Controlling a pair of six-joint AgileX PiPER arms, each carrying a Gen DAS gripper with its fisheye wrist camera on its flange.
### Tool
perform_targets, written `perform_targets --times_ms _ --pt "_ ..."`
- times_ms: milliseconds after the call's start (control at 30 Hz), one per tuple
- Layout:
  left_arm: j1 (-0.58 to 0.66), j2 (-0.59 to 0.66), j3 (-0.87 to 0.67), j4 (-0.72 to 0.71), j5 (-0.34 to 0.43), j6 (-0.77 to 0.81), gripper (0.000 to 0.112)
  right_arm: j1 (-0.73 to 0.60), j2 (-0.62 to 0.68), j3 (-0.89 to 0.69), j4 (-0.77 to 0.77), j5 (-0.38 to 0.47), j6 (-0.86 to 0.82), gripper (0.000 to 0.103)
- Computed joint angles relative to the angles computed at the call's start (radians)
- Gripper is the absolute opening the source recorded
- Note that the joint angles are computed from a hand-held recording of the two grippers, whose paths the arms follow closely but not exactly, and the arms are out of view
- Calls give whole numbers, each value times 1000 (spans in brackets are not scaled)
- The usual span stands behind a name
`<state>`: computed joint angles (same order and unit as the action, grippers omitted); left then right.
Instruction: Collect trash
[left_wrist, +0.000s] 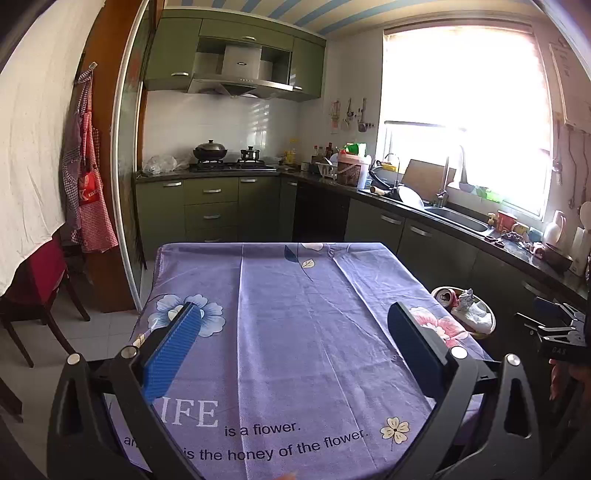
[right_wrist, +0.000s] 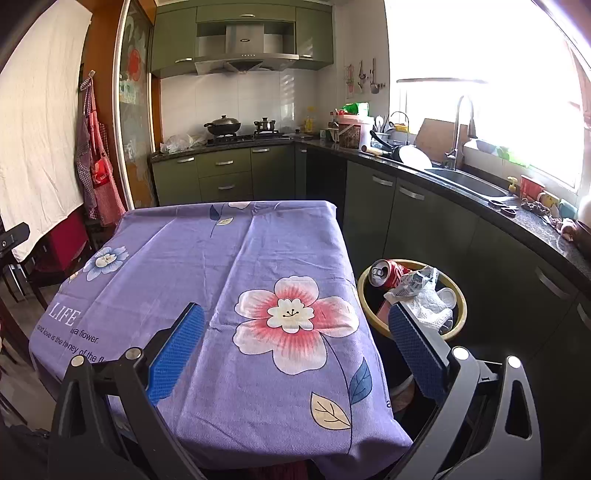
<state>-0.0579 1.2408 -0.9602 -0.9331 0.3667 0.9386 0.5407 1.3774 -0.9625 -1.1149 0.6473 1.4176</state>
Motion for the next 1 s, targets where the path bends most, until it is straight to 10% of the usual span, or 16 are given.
perform_targets --times_ms 1000 --pt "-25 11 -6 52 -19 -33 96 -16 -4 3 -7 -1 6 98"
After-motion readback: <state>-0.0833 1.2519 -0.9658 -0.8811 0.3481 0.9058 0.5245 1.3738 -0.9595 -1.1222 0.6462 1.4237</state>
